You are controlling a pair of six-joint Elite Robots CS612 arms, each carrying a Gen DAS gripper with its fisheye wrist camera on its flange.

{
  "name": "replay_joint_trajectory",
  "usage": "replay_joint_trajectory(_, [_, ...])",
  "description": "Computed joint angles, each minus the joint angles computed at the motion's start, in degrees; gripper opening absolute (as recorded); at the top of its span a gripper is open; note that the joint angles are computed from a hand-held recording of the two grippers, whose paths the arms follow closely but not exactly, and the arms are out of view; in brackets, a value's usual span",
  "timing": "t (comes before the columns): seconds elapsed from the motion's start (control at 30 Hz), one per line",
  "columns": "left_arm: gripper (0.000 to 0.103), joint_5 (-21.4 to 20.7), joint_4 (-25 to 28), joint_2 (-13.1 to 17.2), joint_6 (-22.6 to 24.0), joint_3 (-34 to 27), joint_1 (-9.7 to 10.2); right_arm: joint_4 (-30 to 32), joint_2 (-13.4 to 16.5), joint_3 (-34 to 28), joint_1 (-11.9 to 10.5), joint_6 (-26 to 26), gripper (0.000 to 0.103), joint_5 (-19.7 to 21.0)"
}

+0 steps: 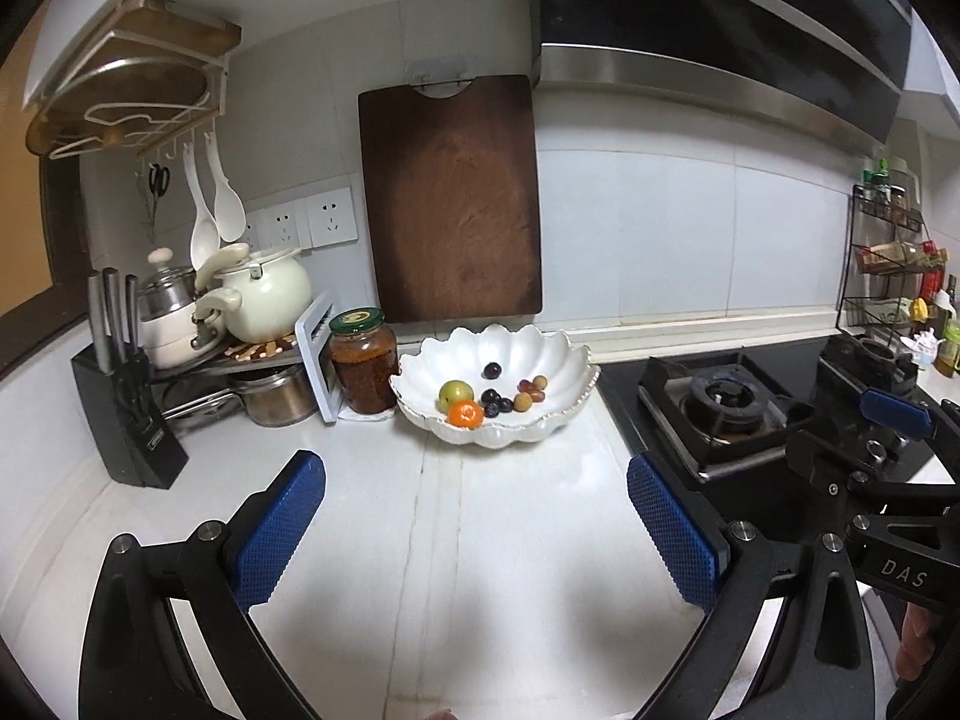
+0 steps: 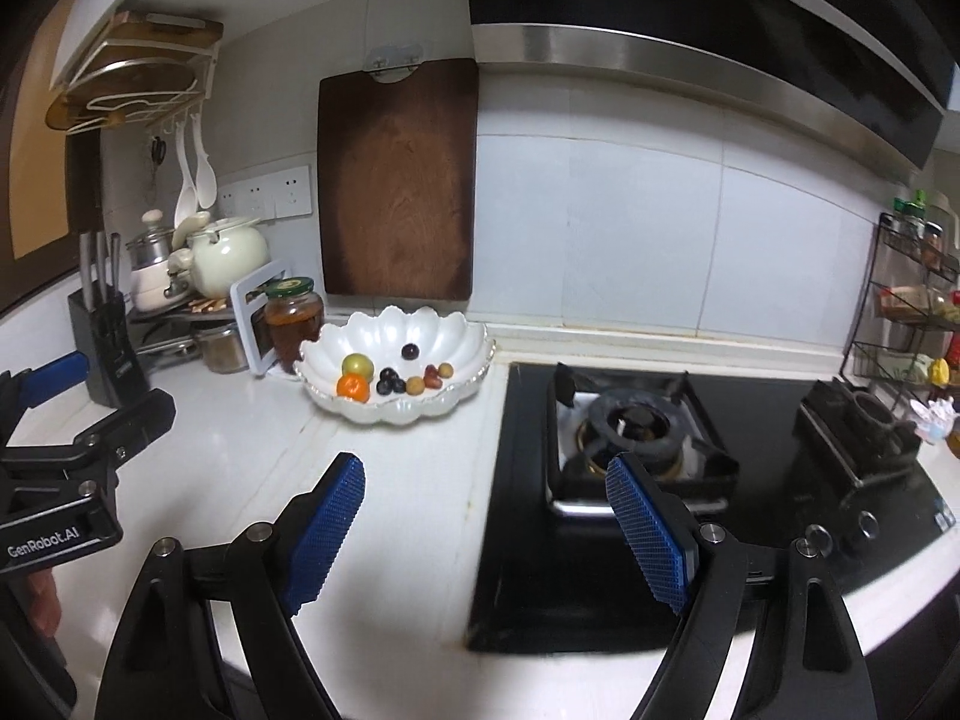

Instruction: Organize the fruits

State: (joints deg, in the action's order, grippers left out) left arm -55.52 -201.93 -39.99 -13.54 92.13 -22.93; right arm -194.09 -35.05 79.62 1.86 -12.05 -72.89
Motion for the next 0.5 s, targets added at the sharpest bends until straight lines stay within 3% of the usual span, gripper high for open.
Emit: replay_joint_trajectory(0.5, [0.103, 3.5, -5.9, -3.8, -1.0, 8.8, -4.01, -6.1, -5.5, 11.3, -2.0, 0.1, 0.084, 2.3])
